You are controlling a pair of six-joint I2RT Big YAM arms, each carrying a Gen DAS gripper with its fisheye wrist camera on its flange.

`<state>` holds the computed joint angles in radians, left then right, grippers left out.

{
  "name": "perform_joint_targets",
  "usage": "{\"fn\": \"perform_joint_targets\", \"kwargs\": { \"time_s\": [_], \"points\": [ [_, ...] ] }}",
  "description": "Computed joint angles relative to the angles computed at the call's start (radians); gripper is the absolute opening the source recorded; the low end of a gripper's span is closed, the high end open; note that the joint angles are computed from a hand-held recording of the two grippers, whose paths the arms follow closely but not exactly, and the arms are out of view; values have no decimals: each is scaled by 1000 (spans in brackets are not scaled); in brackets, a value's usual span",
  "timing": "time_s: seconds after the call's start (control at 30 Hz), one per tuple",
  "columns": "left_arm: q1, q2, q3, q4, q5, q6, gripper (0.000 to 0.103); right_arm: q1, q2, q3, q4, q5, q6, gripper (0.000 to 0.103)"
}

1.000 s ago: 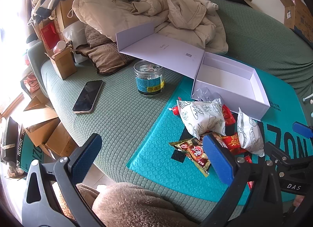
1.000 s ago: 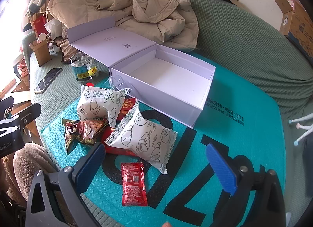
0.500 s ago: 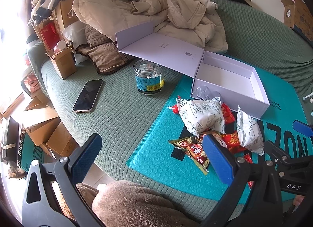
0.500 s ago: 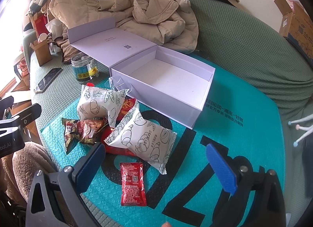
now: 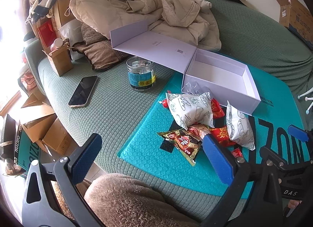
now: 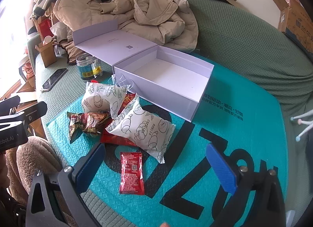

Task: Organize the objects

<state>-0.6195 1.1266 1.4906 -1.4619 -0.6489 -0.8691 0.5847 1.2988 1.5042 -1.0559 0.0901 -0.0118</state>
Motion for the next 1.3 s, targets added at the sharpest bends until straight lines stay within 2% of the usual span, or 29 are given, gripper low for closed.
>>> {"fn": "perform_joint_targets", "kwargs": {
  "time_s": [0.3,0.4,0.7,0.87,1.0,1.1,1.17,1.2,1.27,1.3],
  "points": [
    [-18,-10,-45,26,62,-25,103,-28,-24,-52,-9,-76,1,103],
    [-27,-16,-62,32,57,-32,103,-31,-22,-67,-19,-113,-11,103],
    [6,-22,-108,94,121,16,103,-38,5,-110,-7,-207,-41,101],
    [14,8,-105,131,135,69,103,-50,45,-105,-25,-236,-43,85],
    [11,20,-102,178,120,115,103,-58,51,-116,-3,-268,-65,82],
    [19,53,-78,168,134,152,103,-60,50,-121,12,-290,-92,74],
    [26,74,-69,160,143,163,103,-49,44,-131,30,-248,-128,58],
    [32,82,-68,163,152,167,103,-42,39,-139,44,-222,-148,53],
    [46,87,-70,178,185,169,103,-48,33,-149,63,-217,-167,32],
    [54,90,-71,189,202,173,103,-57,34,-148,63,-229,-159,32]
  ]
}}
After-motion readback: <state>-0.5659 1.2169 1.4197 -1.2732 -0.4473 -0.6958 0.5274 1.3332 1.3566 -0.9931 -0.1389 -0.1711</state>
